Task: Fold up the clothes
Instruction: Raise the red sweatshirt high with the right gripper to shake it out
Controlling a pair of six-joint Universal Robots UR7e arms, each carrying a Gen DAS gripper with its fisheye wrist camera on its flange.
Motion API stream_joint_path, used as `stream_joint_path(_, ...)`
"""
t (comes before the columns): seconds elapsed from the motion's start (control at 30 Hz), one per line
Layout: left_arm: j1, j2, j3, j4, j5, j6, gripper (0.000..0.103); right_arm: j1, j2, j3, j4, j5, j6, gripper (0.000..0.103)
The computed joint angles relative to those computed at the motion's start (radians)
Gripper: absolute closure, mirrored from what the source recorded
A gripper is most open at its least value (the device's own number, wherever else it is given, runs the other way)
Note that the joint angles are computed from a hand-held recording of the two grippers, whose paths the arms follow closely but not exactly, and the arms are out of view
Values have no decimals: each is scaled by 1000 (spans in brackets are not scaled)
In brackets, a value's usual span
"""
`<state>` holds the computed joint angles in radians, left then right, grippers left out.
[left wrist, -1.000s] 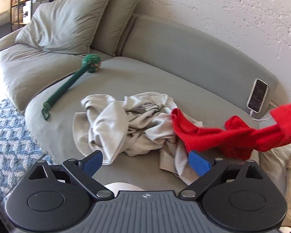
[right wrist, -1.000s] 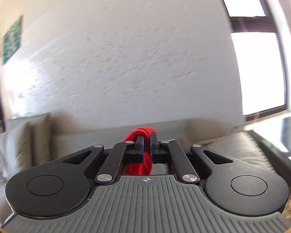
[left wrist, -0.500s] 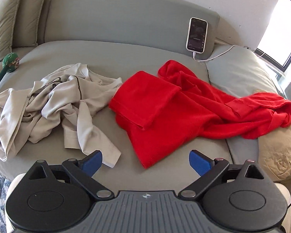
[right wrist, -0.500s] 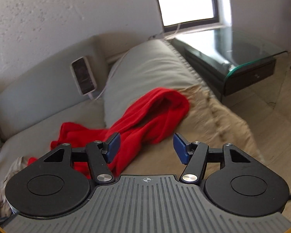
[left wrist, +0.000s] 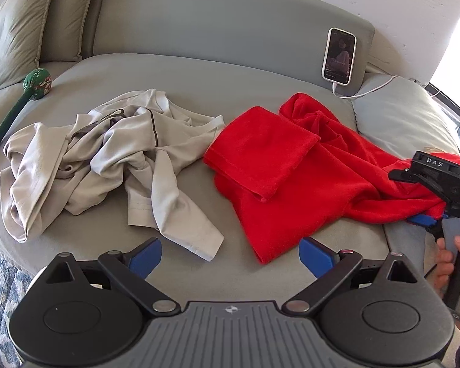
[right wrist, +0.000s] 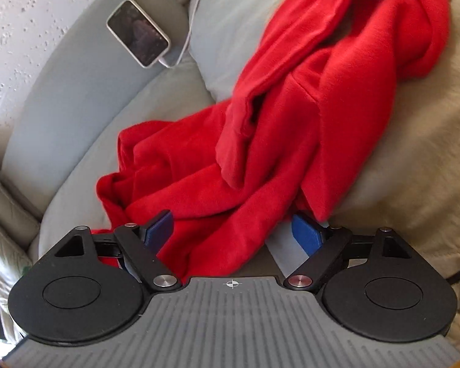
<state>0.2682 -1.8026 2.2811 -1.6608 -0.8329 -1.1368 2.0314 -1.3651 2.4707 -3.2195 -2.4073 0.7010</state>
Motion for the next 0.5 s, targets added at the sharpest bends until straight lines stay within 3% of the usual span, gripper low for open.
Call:
stream_joint_path(0.07,6,-3,3,-8,-1,4,6,5,74,-24,-55,-60,-46,31)
stream_joint_path(0.13,8,-11,8,-14,-4,8,6,2,105,-40,-41,-95,-56,71)
stream_joint_path(0.2,6,-26,16,-21,-1,10,6,1,97,-33,-51,-90,-72,89)
stream_joint_path(0.37,-11,-84,61,-83,9,19,6,100,12,-35,-68,-58,-172,92)
stream_joint_path(0.5,-55,-133,87,-116,7,57,6,192,-50,-110,-89,52,-260,93)
